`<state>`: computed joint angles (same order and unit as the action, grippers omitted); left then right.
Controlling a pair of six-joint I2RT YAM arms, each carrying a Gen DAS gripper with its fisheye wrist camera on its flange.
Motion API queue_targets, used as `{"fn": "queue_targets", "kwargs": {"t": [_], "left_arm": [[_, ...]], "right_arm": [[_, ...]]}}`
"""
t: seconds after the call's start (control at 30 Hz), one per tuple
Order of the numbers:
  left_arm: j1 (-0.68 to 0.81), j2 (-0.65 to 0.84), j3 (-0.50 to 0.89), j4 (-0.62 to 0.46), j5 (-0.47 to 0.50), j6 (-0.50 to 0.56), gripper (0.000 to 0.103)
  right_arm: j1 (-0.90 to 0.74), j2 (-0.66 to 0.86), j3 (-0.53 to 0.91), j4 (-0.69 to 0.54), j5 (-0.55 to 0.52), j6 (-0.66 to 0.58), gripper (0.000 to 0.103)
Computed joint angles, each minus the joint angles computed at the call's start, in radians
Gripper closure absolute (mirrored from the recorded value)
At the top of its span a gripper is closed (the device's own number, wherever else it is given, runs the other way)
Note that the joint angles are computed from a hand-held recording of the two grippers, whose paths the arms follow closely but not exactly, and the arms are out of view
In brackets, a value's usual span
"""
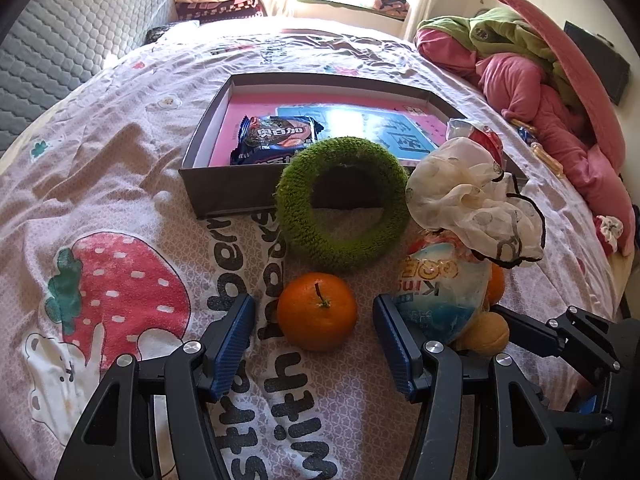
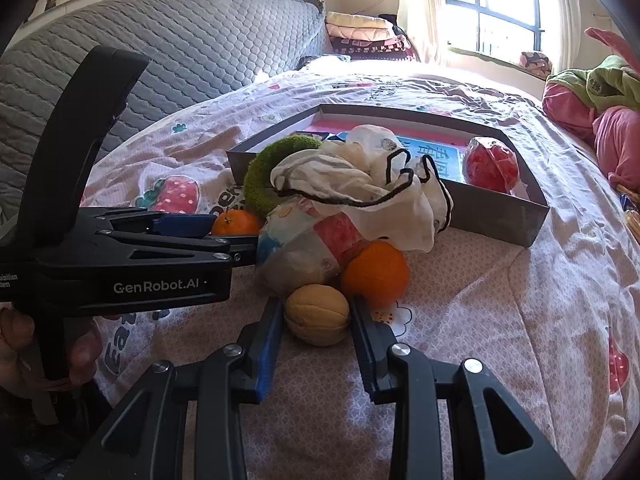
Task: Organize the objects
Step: 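Grasp the orange with the left gripper while the right gripper grasps the round melon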
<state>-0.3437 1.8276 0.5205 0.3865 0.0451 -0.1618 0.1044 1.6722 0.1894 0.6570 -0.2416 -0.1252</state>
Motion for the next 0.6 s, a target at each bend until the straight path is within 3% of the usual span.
{"fn": "queue_targets", "kwargs": {"t": [0.27, 0.6], "left_arm": [[-0.002, -0.003, -0.002, -0.001, 0.007, 0.013, 0.057], [-0.011, -0.043, -0.031, 0.015, 0.0, 0.017, 0.064]], "right_arm": [[-0.012, -0.023, -0.009, -0.003, 0.001, -0.007, 0.069], [-0.059, -0.083, -0.027, -0.019, -0.019, -0.003, 0.069]]}}
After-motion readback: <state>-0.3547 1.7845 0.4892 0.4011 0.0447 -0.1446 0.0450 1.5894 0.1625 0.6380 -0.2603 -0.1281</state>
